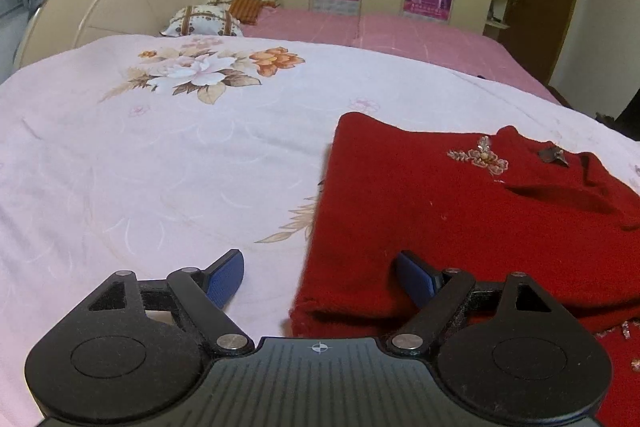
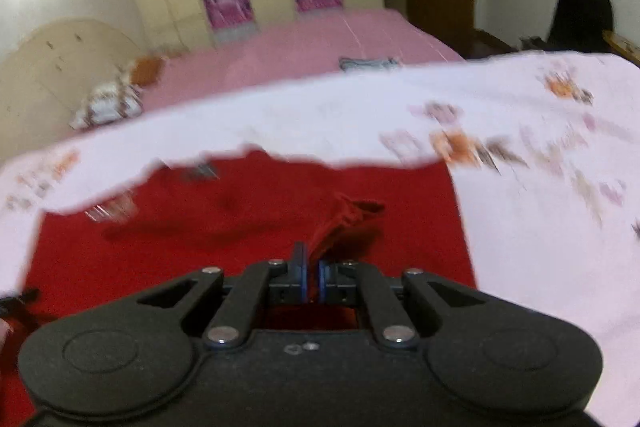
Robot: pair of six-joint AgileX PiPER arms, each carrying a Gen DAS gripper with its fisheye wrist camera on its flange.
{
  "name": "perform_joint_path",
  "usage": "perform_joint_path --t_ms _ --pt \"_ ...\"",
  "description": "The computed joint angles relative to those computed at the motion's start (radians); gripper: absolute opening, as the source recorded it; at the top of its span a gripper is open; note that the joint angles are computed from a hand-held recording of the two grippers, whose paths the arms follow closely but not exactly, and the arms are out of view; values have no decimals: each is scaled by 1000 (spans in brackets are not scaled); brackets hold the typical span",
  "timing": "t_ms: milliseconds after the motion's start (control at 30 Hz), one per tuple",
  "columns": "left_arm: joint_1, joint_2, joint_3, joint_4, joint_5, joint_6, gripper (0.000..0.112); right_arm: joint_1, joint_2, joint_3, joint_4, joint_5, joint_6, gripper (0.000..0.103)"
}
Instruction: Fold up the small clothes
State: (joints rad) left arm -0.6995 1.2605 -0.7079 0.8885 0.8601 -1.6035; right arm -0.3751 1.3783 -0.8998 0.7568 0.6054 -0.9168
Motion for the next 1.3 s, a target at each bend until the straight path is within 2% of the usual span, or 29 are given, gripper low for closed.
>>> perform_joint_path --t_ms 33,100,133,200,300,333,367,400,433,500,567,633,667,700,733,867,1000,1067,1133,1300 --pt "2 -8 2 -9 0 4 83 5 -1 15 -17 -30 8 6" --pt "8 -40 5 -42 -11 28 83 43 -20 57 -104 -145 87 6" --pt "4 -53 5 -54 -8 43 83 38 -17 59 -112 -161 103 6" --pt "-13 -70 8 -55 -1 75 83 0 -1 39 -38 -107 36 9" --pt "-71 -93 22 -49 23 78 83 -25 1 24 13 -54 -16 26" --pt "-85 -93 32 -48 22 66 83 -54 5 15 49 6 -33 28" --pt "-91 -87 44 -37 16 50 84 -77 19 3 69 59 -34 35" --pt "-98 -84 60 -13 10 16 84 -86 22 7 67 85 -25 35" --pt "-94 -83 61 -8 7 4 84 -79 20 20 61 74 -31 32" --pt "-78 -85 29 -46 19 52 83 -36 -16 61 30 -17 -48 15" --pt "-87 -106 9 -35 40 60 83 -18 -23 53 -39 -65 24 9" --pt "-73 -109 -18 -19 46 80 84 -41 -15 28 -66 -47 52 12" --pt "-47 -100 -35 -22 34 103 84 -54 -23 27 -51 -42 45 18" --pt "-15 -86 -53 -27 16 125 84 -69 -37 36 -13 -46 19 30" --pt "15 -67 -71 -26 -3 140 84 -85 -52 44 35 -45 -19 31" --pt "84 22 -135 3 -74 154 84 -56 -60 25 62 -82 -37 31" --pt "134 127 -190 -34 -160 211 84 -2 -22 -12 79 -69 -41 32" --pt "184 204 -222 -108 -164 252 84 41 28 -40 28 -64 1 35" --pt "205 210 -181 -54 -206 169 84 72 80 -68 -35 -67 66 35" --pt "189 231 -185 -9 -193 94 86 123 131 -54 -102 -208 50 32"
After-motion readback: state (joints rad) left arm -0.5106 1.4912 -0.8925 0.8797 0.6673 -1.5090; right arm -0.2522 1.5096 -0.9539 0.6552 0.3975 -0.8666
